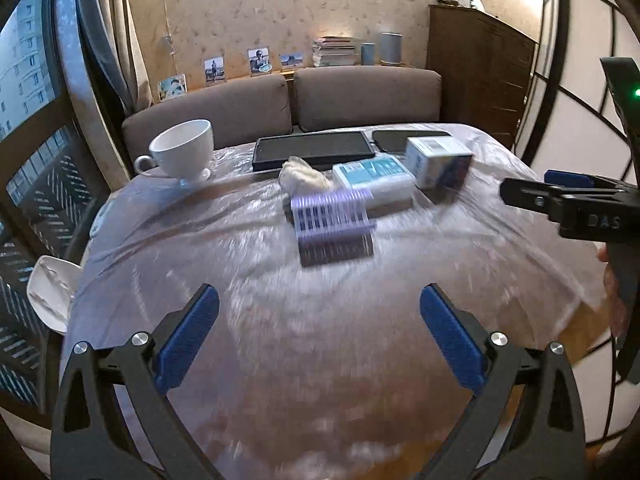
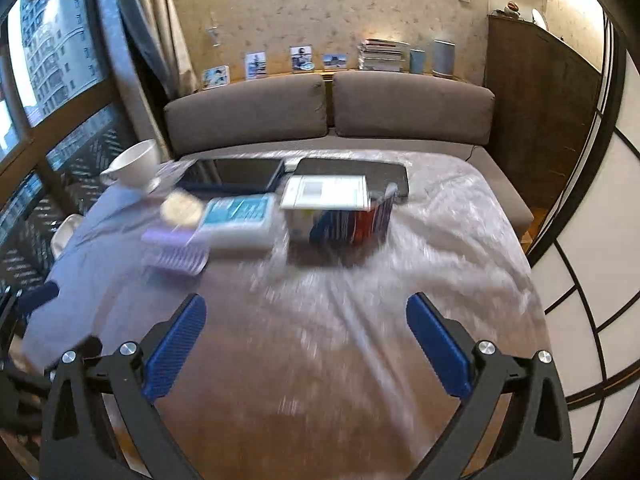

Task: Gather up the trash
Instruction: 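Grasp the white milk carton with the right tool while the left tool grasps another purple rack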

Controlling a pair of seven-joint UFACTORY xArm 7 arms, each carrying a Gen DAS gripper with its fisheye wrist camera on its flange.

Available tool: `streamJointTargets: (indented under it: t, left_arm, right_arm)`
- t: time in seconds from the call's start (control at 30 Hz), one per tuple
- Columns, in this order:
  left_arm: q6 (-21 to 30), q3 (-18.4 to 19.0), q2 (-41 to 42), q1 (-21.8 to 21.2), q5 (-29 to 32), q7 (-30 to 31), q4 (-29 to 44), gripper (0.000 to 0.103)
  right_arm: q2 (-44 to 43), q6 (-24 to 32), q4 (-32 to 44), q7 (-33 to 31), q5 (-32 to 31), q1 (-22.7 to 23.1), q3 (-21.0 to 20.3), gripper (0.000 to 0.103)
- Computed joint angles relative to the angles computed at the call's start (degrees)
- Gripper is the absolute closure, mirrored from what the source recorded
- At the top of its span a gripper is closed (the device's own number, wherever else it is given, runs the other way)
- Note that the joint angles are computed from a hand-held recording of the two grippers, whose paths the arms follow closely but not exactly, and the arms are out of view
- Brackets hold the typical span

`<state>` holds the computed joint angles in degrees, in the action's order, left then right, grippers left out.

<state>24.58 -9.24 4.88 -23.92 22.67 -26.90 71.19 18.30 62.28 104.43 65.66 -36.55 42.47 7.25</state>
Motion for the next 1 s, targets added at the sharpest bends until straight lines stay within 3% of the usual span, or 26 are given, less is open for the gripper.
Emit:
streamJointTargets:
  t: [0.17, 0.23, 0.5, 0.8, 0.83, 0.9, 0.93, 1.0]
  left_arm:
    - [1.9, 1.1, 8.7, -1.1, -1.1, 0.2, 8.8, 0.002]
    - [2.4, 1.8, 11.5, -1.7, -2.1, 1.0, 11.6, 0.002]
    - [5.0, 4.1, 19.0, -3.8, -4.8, 2.4, 20.3, 0.002]
    - [5.8, 4.2, 22.5, -3.8, -8.3, 4.4, 24.1, 0.002]
    - [5.6, 3.6, 22.6, -3.2, -9.5, 5.5, 24.1, 0.002]
    - [6.3, 2.7, 23.1, -2.5, -11.7, 7.9, 25.0, 0.007]
    - [7.4, 2.5, 23.5, -2.4, -12.4, 8.8, 25.7, 0.016]
    - [7.3, 3.4, 23.5, -3.2, -11.8, 8.9, 25.6, 0.025]
  right_arm:
    - [8.3, 2.0, 9.0, -4.7, 2.2, -1.7, -2.2, 0.004]
    - [10.3, 0.1, 10.5, -5.5, 5.4, -3.0, -2.9, 0.004]
    - [17.4, 1.4, 18.8, -9.2, 8.9, -2.4, -6.2, 0.004]
    - [18.7, -1.7, 19.5, -10.4, 10.4, -2.6, -7.9, 0.005]
    - [18.0, -2.7, 18.3, -10.0, 10.7, -2.9, -7.9, 0.01]
    - [16.7, -4.4, 16.2, -9.5, 11.5, -3.5, -7.5, 0.017]
    - [16.0, -5.3, 15.1, -9.1, 11.7, -3.7, -7.3, 0.021]
    - [15.5, -5.6, 14.4, -9.2, 12.1, -4.1, -7.0, 0.021]
